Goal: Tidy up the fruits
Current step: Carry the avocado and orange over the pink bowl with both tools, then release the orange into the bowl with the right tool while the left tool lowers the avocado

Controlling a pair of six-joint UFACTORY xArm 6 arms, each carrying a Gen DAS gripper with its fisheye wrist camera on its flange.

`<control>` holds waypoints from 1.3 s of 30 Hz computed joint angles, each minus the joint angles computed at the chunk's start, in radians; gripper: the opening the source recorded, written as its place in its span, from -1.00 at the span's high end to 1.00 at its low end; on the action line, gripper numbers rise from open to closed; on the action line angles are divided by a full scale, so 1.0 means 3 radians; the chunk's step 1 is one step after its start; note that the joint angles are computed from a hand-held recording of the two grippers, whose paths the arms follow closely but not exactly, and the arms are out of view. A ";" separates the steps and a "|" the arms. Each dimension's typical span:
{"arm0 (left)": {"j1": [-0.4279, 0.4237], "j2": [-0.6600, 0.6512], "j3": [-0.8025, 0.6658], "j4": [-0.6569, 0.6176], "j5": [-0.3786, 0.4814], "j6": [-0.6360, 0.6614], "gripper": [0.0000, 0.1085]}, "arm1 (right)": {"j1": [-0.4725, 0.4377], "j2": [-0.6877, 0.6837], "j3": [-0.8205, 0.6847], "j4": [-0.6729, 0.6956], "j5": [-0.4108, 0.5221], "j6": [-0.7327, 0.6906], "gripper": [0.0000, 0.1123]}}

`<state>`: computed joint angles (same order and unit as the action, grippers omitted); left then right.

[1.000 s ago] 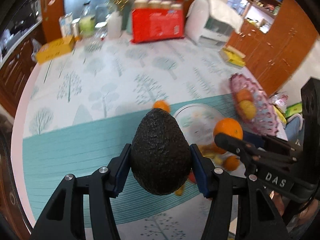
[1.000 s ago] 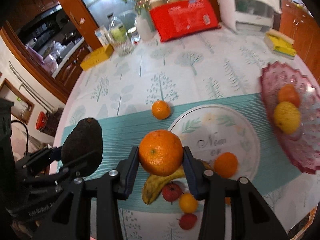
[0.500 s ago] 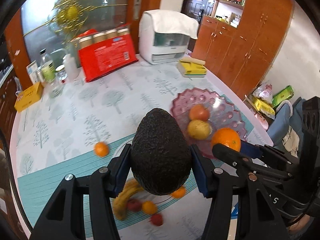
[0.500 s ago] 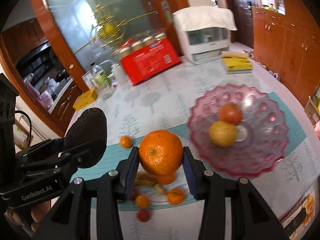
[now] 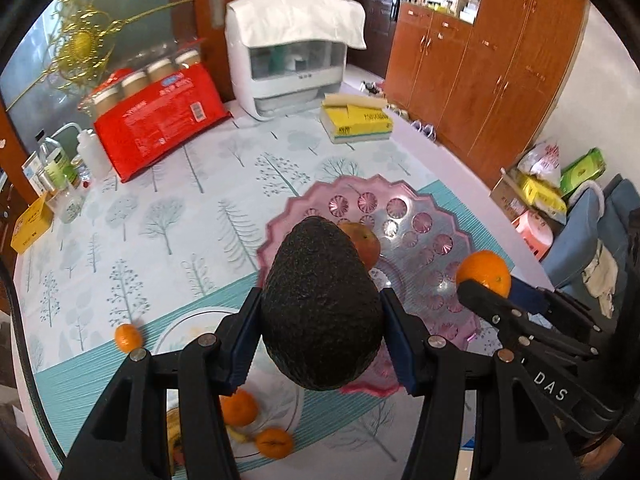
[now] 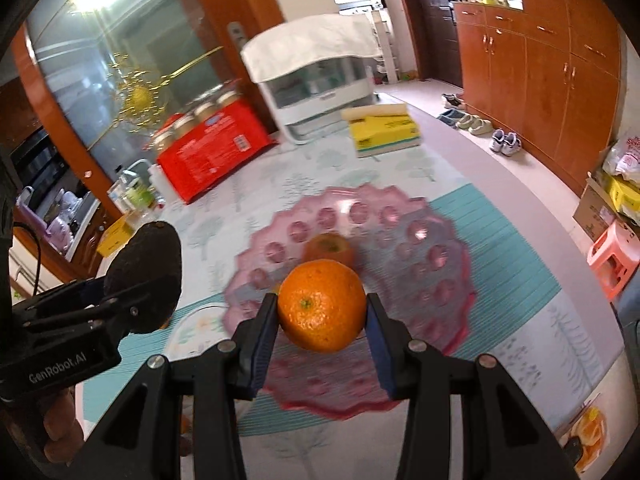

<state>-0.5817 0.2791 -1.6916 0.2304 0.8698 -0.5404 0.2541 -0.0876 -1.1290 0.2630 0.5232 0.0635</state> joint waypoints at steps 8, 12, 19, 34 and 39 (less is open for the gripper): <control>-0.0078 0.0669 -0.0755 0.0025 0.0424 -0.0060 -0.02 | -0.0201 0.0301 -0.0126 0.0104 0.0035 -0.0304 0.23; -0.0101 0.0911 -0.1043 0.0040 0.0627 -0.0074 -0.02 | -0.0241 0.0403 -0.0175 0.0116 0.0065 -0.0367 0.23; -0.0126 0.1237 -0.1426 0.0033 0.0882 -0.0021 -0.02 | -0.0288 0.0591 -0.0298 0.0086 0.0159 -0.0439 0.23; -0.0176 0.1623 -0.1962 0.0153 0.1135 0.0072 -0.02 | -0.0296 0.0798 -0.0442 -0.0006 0.0304 -0.0496 0.22; -0.0199 0.1644 -0.1990 0.0237 0.1154 0.0126 -0.03 | -0.0254 0.0816 -0.0450 -0.0166 0.0338 -0.0452 0.21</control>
<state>-0.6415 0.7724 -2.2886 0.3015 1.2160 -0.5027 0.1779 0.1571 -1.2638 0.2131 0.6245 -0.0721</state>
